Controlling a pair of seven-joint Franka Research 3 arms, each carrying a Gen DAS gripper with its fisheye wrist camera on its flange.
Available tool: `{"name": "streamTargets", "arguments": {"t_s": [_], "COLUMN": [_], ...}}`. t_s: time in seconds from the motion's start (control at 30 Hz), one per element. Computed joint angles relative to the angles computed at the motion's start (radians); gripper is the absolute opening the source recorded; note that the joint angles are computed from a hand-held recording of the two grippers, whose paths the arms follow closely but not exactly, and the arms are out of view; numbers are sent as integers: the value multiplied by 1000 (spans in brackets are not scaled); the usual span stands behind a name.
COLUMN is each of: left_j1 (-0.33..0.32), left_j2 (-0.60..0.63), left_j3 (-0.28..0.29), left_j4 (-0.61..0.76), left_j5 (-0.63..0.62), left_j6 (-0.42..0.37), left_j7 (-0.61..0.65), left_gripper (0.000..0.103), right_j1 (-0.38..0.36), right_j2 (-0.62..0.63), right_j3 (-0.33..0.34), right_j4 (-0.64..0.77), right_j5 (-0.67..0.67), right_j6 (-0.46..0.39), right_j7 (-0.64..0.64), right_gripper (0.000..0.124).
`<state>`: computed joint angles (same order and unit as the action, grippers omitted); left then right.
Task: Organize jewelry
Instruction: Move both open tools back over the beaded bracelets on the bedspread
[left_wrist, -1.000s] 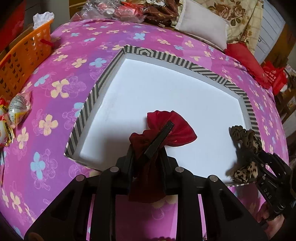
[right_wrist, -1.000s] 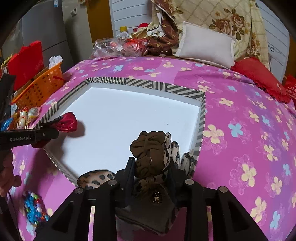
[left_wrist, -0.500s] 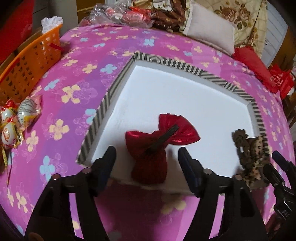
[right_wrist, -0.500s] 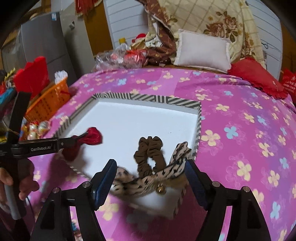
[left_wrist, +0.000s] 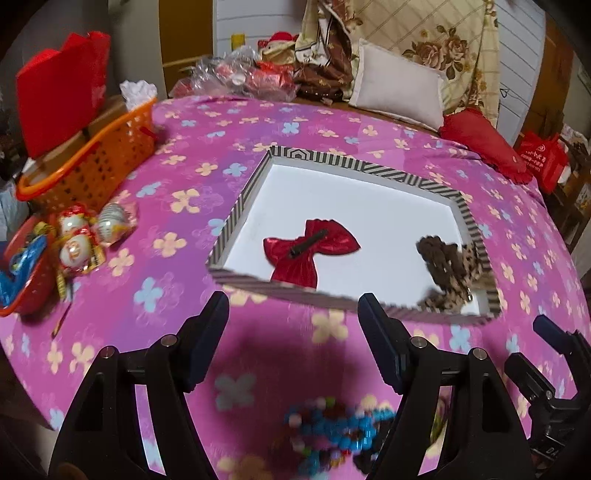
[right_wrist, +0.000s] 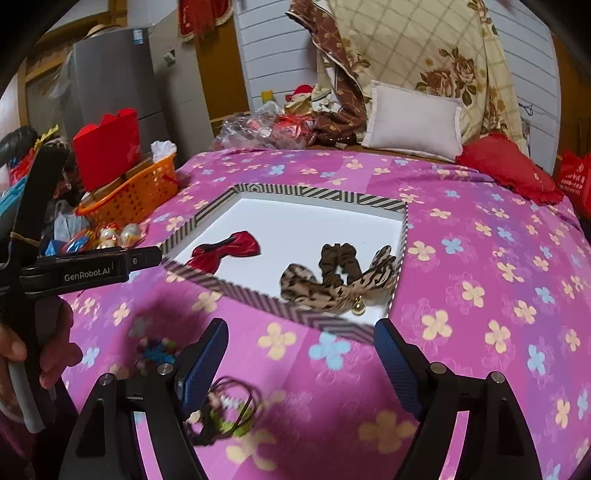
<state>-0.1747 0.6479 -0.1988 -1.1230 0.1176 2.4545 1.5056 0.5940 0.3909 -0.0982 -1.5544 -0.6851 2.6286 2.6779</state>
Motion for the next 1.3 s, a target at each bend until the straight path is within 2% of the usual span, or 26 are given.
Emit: {"name": "streamTargets", "arguments": {"t_s": [0.23,0.57,0.8,0.93,1.03,1.13,1.3], "left_j1": [21,43,82,111,122,120,135], "left_j2": [-179,-309,-349,-365,-374,-382,-380], "left_j3": [5,6,-10,-17,-15,-4,-23], "left_j4": [-292,-504,-565,-592,-613,-636,-649], "left_j5": [19,55,-6,-65,-89,-80,-118], "left_j6": [143,257,261,257,255,255,243], "left_j7": [-32,-69,-51,-26,-14,-13,48], "left_gripper": [73,73,73,73,73,73,73], "right_j1": [25,27,32,23,20,18,32], "right_j2": [-33,-60,-81,-91,-84,-64,-44], "right_j3": [12,42,58,72,83,91,78], "right_j4": [-45,-81,-112,-140,-145,-133,-121], "right_j5": [-42,-62,-76,-73,-49,-9,38], "right_j6": [-6,-10,-18,7,17,24,39], "right_j7": [47,87,96,101,71,15,-29], "right_gripper": [79,79,79,78,67,61,59]}}
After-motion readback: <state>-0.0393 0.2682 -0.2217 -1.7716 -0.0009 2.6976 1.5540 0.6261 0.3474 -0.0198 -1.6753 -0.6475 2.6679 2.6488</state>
